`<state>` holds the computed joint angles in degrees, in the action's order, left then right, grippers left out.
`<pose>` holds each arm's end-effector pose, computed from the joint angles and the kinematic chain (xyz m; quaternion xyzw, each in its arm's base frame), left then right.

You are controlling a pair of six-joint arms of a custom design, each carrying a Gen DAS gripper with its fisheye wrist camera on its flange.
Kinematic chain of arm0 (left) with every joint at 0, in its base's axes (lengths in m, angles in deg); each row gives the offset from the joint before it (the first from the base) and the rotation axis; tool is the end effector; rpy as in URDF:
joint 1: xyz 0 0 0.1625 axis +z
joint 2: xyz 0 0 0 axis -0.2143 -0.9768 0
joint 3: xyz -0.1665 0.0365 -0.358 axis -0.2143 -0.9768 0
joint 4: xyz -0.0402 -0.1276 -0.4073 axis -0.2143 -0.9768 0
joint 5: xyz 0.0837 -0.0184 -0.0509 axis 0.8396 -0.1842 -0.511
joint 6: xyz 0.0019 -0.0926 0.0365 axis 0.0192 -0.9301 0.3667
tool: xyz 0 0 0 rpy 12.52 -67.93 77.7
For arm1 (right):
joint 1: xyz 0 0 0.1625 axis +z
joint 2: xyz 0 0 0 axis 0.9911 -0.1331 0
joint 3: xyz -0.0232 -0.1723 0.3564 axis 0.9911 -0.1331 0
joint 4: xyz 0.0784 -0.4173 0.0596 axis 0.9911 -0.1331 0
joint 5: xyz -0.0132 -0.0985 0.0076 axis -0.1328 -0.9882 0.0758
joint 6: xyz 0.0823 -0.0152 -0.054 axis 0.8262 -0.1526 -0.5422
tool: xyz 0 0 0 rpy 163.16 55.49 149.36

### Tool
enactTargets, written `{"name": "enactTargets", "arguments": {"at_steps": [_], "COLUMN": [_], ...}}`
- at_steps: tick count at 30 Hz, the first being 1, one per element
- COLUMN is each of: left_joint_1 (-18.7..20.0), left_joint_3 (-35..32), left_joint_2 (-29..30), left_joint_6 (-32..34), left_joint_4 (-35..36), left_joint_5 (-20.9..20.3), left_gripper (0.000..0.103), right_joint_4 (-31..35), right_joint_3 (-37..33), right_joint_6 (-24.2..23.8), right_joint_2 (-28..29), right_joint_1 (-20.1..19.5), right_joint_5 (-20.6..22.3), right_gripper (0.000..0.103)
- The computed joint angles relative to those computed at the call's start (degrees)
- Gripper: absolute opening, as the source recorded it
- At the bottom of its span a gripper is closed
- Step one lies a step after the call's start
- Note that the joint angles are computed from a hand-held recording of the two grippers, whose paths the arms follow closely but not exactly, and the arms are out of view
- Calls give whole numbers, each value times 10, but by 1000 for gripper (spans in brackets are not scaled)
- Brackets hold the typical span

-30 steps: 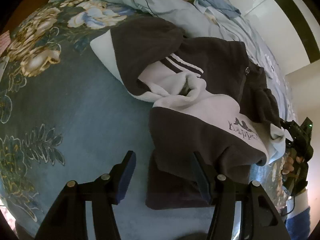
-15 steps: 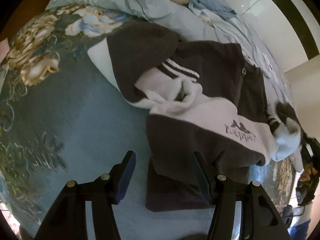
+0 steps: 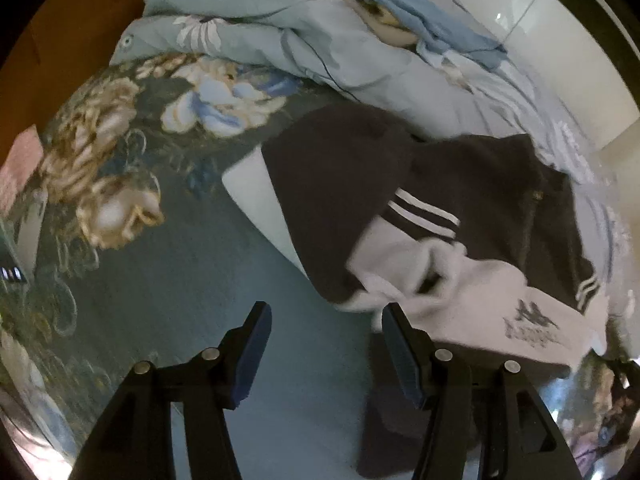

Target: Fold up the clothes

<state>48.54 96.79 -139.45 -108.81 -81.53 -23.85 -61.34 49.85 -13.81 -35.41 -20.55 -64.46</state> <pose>-0.2432 -0.4237 0.1435 -0.1373 0.9075 -0.2354 0.3197 -0.1206 -0.4798 0.5268 -0.2661 -0.8600 0.4080 0.1522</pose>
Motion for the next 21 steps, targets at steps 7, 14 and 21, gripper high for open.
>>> {"name": "enactTargets", "arguments": {"at_steps": [7,14,21], "left_joint_1": [47,80,109], "left_joint_3": [-47,-142,-197], "left_joint_2": [53,155,206], "left_joint_6": [74,170,220], "left_joint_4": [21,59,70], "left_joint_5": [23,78,114], "left_gripper": [62,62,55], "right_joint_4": [25,36,79], "right_joint_3": [3,28,58], "right_joint_6": [-25,-50,-50], "right_joint_2": [5,-19,-36], "right_joint_1": [40,91,128], "right_joint_5": [-67,-130,-148], "right_gripper": [11,11,11]}}
